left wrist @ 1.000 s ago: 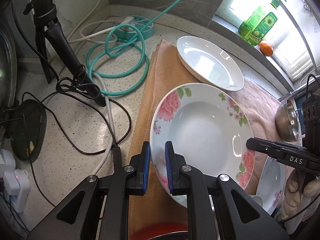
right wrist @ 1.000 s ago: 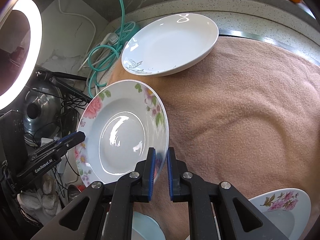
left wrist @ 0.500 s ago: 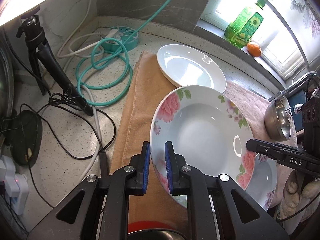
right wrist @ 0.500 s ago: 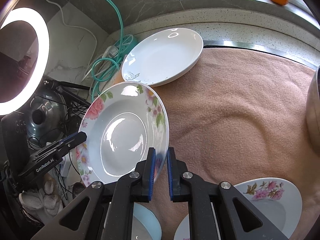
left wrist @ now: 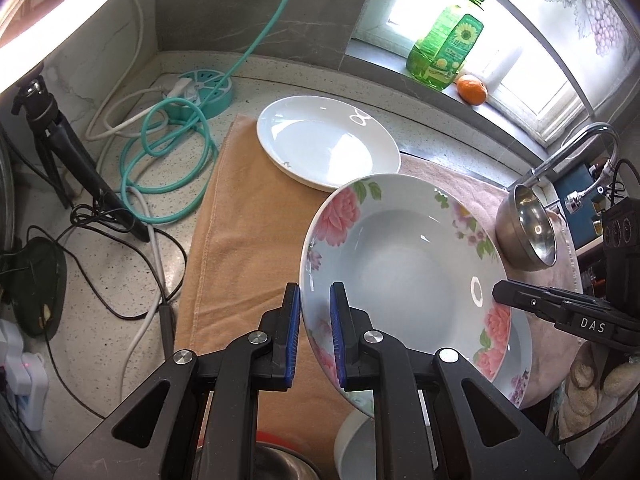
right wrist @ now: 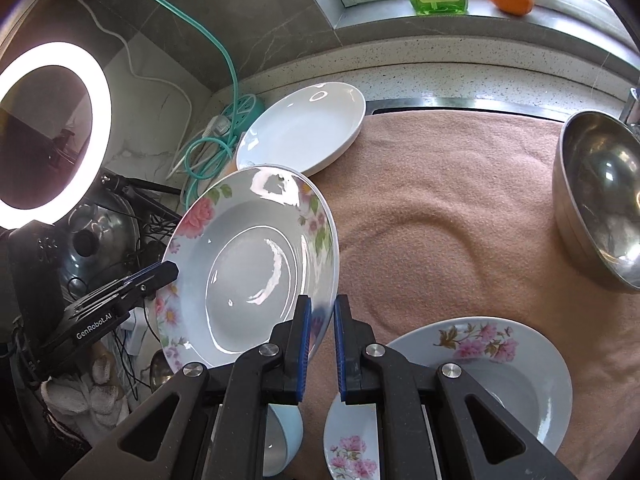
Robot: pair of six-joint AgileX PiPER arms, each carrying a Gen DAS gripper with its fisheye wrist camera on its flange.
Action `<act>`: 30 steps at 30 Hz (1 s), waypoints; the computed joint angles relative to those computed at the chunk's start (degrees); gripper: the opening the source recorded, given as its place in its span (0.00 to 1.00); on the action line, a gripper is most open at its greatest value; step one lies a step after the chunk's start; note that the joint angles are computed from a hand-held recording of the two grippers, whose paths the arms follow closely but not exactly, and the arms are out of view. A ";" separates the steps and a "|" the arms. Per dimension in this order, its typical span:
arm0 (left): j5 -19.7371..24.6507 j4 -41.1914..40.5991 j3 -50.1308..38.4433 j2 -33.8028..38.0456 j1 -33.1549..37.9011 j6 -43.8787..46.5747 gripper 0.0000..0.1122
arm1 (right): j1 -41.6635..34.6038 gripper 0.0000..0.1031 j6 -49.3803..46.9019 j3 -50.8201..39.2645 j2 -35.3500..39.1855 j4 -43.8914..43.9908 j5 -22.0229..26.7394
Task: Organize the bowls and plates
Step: 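Lift and tilt the rose-print plate with both tools, then lower the rose-print plate onto the peach-blossom plate with both tools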
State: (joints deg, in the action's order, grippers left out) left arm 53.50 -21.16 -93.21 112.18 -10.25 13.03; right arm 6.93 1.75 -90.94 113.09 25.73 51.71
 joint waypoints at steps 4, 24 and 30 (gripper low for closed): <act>-0.51 -0.38 1.08 -1.10 -1.68 0.01 0.11 | -1.20 0.10 -0.23 3.46 -3.05 -0.01 -0.79; -2.68 -0.18 5.34 -4.64 -11.98 -3.55 0.11 | -10.89 0.10 -5.44 19.85 -16.38 1.39 -2.23; -3.32 -0.28 6.42 -4.51 -14.93 -5.18 0.11 | -14.68 0.10 -8.04 23.48 -19.01 1.44 -1.60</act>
